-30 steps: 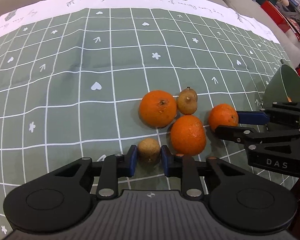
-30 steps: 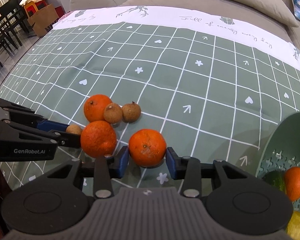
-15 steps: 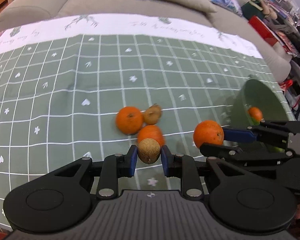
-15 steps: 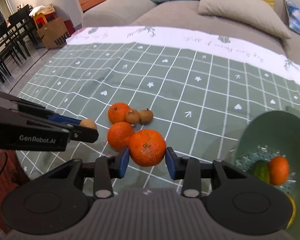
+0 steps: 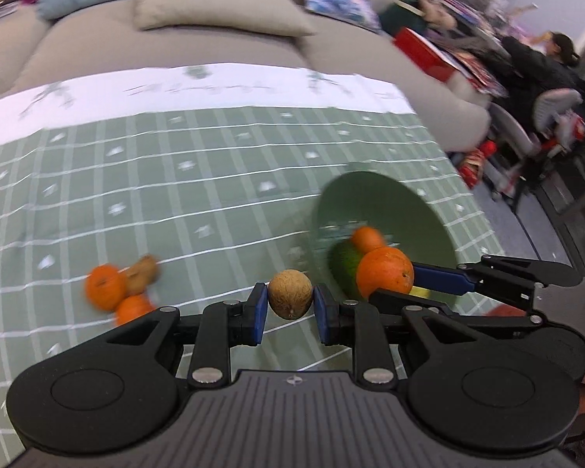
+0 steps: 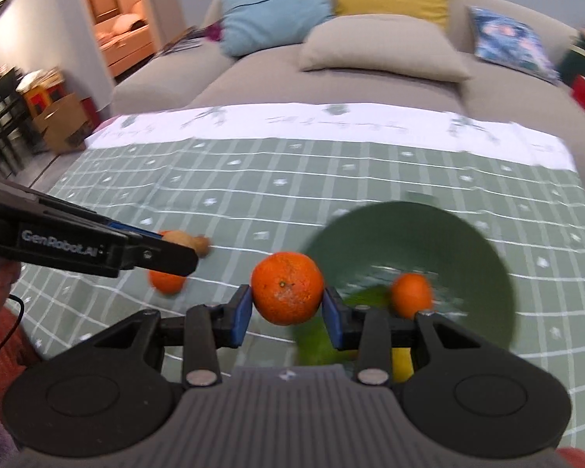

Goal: Organize fruits
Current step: 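Carry the longan and mandarin toward the green colander, then lower the longan and mandarin into the colander and open both tools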

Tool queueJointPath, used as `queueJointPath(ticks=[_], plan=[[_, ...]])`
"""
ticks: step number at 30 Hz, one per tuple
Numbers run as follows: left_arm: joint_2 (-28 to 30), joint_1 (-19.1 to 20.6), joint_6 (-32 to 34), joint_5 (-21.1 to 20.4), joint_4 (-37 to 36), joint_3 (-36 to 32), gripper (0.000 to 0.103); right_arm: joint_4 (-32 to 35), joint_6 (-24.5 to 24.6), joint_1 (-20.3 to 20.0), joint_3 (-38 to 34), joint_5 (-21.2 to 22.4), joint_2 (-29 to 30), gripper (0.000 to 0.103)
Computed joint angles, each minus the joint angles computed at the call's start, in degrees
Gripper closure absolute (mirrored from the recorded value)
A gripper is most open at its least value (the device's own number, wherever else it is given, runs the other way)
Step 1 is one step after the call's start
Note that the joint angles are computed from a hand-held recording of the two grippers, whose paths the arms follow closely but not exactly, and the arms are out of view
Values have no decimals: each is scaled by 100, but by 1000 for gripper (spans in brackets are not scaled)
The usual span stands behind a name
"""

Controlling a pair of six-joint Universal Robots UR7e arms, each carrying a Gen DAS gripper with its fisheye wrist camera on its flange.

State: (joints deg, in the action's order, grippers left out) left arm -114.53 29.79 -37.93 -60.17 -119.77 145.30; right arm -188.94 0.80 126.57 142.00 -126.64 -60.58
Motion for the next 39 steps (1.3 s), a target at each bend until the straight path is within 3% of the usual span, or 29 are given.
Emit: queueJointPath(ticks=[8, 19, 27, 39], plan=[[1349, 101, 577, -277, -1073, -179, 75, -277, 57, -492, 408, -378, -429, 67], [2750, 627, 1018, -336, -1823, -527, 75, -724, -732, -1078, 244, -608, -75, 67], [3341, 984, 1269, -304, -2180, -723, 76, -1210, -688, -1588, 39, -127, 209, 67], [3582, 1291, 1926, -434, -2293, -852, 76, -1405, -624, -2114, -124, 526, 374, 67]])
